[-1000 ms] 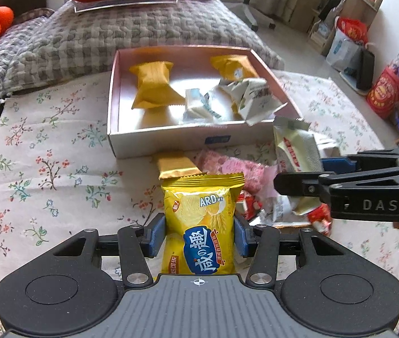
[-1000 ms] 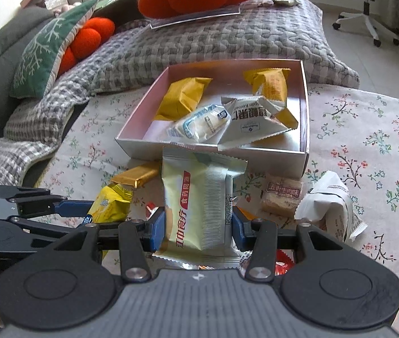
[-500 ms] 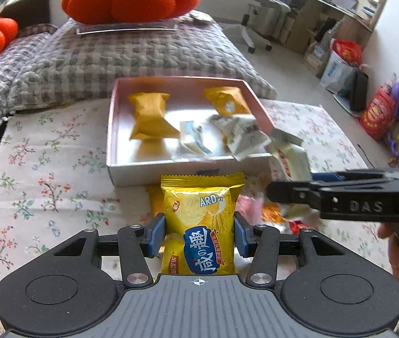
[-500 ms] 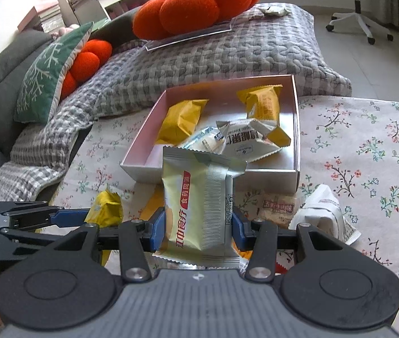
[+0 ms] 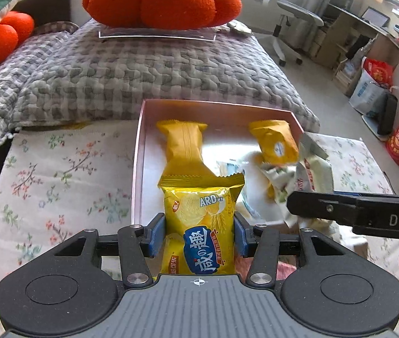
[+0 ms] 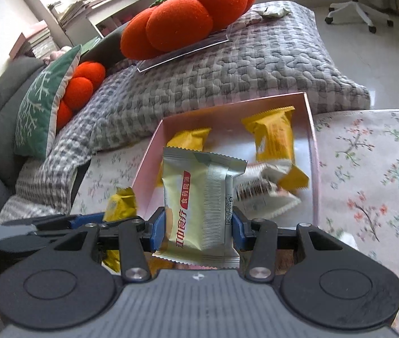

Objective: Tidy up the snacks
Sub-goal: 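Lift both held packs and carry them toward the pink box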

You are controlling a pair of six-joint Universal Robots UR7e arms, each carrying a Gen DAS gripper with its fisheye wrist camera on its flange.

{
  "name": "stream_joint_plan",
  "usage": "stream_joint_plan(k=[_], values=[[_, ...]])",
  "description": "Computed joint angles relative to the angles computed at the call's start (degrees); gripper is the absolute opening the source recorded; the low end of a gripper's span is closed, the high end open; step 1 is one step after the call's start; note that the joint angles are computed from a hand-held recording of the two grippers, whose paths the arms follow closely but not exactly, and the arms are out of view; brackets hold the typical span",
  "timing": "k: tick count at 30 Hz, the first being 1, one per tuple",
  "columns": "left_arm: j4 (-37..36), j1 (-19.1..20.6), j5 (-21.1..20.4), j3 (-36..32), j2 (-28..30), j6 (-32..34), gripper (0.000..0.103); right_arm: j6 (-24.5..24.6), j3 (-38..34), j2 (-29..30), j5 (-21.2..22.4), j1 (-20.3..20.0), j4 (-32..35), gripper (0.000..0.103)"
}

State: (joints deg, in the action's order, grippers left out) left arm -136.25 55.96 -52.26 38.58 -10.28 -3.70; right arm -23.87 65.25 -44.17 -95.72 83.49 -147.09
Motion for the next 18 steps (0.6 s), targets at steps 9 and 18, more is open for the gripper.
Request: stream_joint_plan(k=[9, 18], values=[[8.1, 1.3, 1.0, -15.3, 8.4, 2.2, 0.046, 0.3, -11.1, 6.9, -1.3, 0.4, 4.3, 0.043], [13.2, 2.1, 2.0, -30.8, 17.0, 6.1, 0.045, -0.5, -19.6, 12.1, -3.4, 0.8, 7.8, 0.043]])
